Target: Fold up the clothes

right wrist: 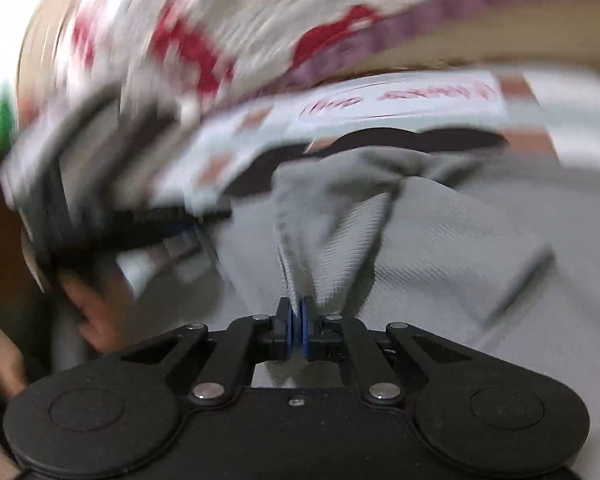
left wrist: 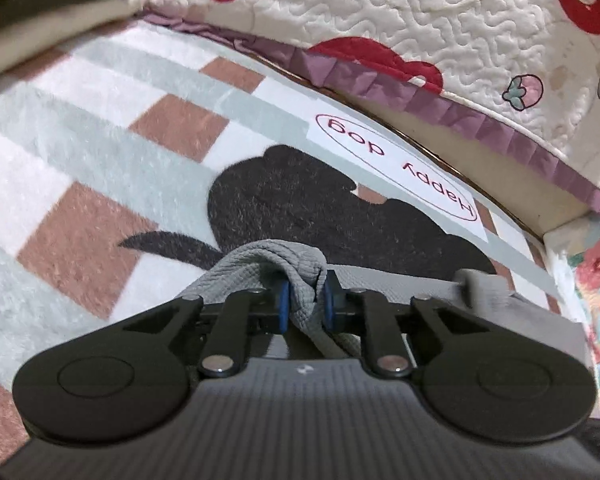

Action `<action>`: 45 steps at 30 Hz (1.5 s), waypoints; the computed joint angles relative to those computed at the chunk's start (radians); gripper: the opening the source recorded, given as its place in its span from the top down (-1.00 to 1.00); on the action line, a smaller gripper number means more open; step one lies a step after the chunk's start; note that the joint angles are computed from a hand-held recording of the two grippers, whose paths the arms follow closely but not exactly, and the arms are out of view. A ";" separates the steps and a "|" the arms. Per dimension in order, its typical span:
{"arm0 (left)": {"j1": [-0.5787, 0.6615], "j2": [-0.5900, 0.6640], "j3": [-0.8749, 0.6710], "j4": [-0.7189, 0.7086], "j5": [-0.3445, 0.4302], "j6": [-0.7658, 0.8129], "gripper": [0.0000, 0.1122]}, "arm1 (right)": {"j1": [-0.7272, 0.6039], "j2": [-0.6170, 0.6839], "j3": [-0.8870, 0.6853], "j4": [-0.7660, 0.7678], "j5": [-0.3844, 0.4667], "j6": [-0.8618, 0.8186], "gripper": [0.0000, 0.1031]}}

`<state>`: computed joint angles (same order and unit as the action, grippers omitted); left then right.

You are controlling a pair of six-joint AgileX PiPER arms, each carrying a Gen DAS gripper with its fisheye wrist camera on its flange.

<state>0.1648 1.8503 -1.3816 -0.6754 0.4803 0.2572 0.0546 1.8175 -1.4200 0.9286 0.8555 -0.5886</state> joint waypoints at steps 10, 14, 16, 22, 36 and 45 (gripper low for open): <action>-0.013 -0.020 0.043 0.059 -0.049 -0.031 0.70 | -0.101 -0.065 0.097 -0.116 0.041 0.219 0.80; 0.005 -0.016 0.043 0.001 -0.039 0.019 0.65 | -0.127 -0.060 0.065 -0.057 0.048 0.203 0.04; 0.016 -0.008 0.035 -0.036 -0.024 0.040 0.64 | -0.126 -0.048 0.042 -0.063 0.006 0.215 -0.14; 0.011 0.007 -0.008 0.006 -0.013 0.017 0.75 | -0.117 0.043 -0.012 -0.101 -0.101 0.289 -0.15; -0.022 0.020 -0.020 0.160 -0.031 -0.080 0.76 | -0.043 0.056 0.049 0.032 -0.341 -0.091 0.86; -0.014 -0.017 -0.019 0.224 0.011 -0.141 0.27 | -0.067 0.051 -0.028 -0.396 -0.262 0.295 0.46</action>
